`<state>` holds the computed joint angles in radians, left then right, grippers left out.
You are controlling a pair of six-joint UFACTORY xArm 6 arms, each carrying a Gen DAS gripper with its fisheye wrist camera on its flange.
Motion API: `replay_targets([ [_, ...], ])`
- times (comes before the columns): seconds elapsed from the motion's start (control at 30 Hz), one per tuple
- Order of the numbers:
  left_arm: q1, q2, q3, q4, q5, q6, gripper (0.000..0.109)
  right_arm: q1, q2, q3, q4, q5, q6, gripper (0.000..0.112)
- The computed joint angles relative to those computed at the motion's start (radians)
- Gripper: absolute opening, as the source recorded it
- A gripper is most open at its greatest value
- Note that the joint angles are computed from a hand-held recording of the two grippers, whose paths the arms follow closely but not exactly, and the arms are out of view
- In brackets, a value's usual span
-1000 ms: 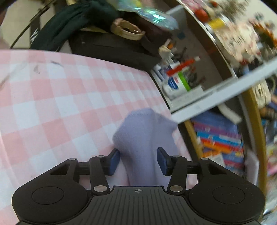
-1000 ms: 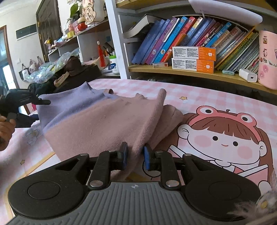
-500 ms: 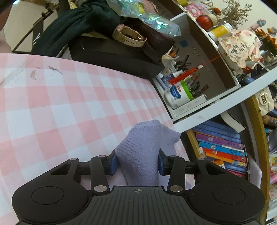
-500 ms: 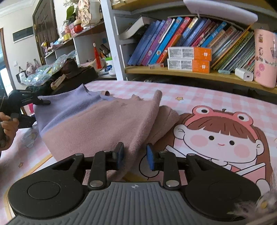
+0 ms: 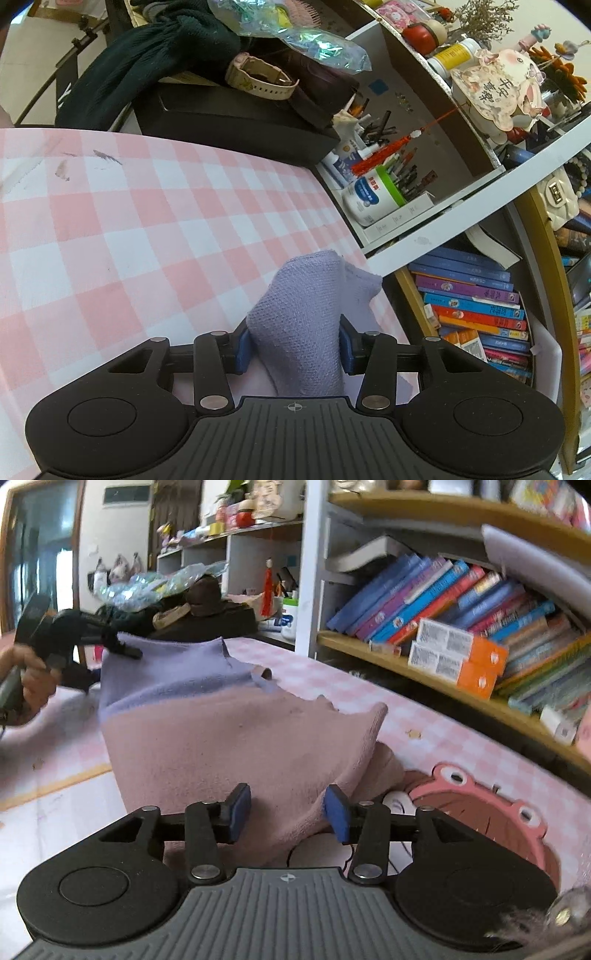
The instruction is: Fold clothes
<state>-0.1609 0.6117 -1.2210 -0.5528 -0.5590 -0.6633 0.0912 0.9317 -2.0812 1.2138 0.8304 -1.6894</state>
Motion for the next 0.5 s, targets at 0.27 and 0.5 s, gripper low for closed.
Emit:
replay_targets([
  [0.27, -0.039, -0.005, -0.048, -0.187, 0.047, 0.209, 0.017, 0.009, -0.029, 0.053, 0.024, -0.037, -0.040, 0.044],
  [0.5, -0.129, -0.068, -0.118, -0.192, -0.008, 0.490, 0.015, 0.003, -0.012, 0.026, 0.003, -0.021, 0.001, 0.044],
])
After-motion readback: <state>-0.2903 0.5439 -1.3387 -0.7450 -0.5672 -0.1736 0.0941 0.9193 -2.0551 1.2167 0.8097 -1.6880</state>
